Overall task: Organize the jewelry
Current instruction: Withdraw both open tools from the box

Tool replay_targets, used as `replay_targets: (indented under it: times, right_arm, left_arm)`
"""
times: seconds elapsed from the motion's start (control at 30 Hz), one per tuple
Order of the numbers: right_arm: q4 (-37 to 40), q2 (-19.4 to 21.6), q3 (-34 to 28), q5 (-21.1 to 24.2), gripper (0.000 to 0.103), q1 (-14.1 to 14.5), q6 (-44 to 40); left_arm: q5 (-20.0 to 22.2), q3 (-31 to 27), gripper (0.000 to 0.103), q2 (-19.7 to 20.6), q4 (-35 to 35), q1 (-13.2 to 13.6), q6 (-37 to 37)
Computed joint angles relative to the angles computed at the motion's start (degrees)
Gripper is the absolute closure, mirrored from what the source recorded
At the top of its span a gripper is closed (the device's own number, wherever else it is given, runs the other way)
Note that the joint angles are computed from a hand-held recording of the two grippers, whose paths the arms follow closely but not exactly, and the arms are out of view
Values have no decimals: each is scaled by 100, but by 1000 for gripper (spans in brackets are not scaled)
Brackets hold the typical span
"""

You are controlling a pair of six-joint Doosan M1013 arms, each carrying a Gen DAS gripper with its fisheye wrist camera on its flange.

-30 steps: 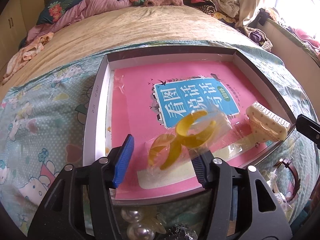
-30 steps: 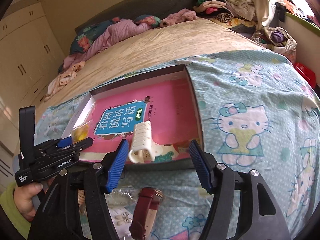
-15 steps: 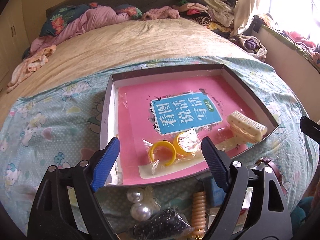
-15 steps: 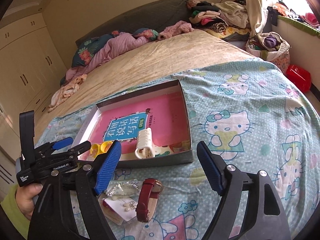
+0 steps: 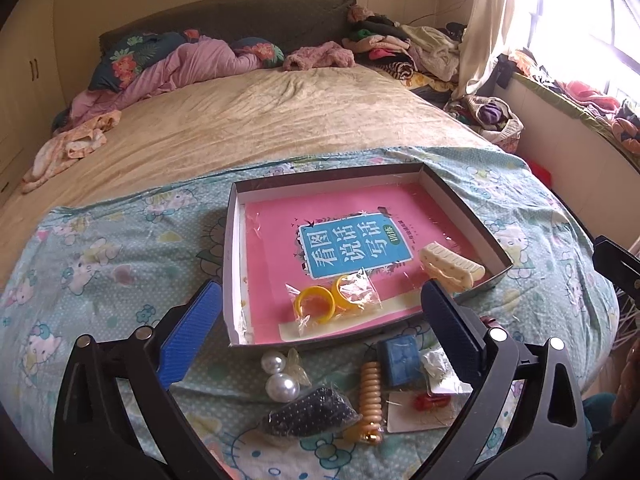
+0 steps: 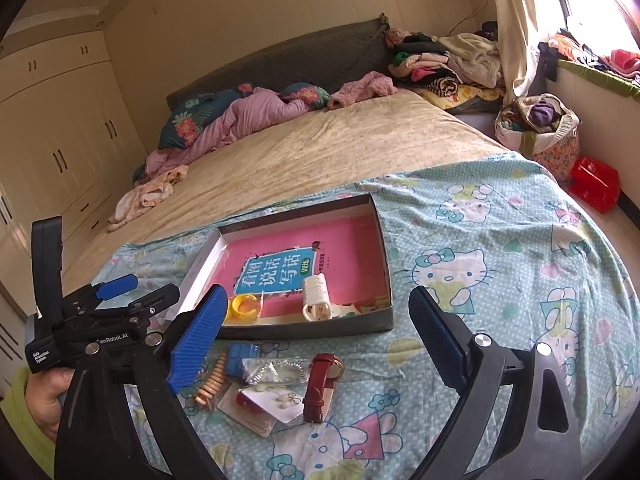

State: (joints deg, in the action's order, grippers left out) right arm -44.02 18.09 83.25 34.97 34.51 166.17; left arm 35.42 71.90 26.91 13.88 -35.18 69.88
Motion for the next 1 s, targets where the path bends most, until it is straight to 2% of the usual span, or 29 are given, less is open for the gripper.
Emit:
replay_targets:
  times: [0.53,1.0]
  right_arm:
    - [-417,-157,13,192,11,286,131]
    - [-89,-40,-160,558,11,480,-450]
  left_arm:
    - [-396,522,10,-417,93,-11,-156]
    - [-484,946,10,-657,20,18,-115]
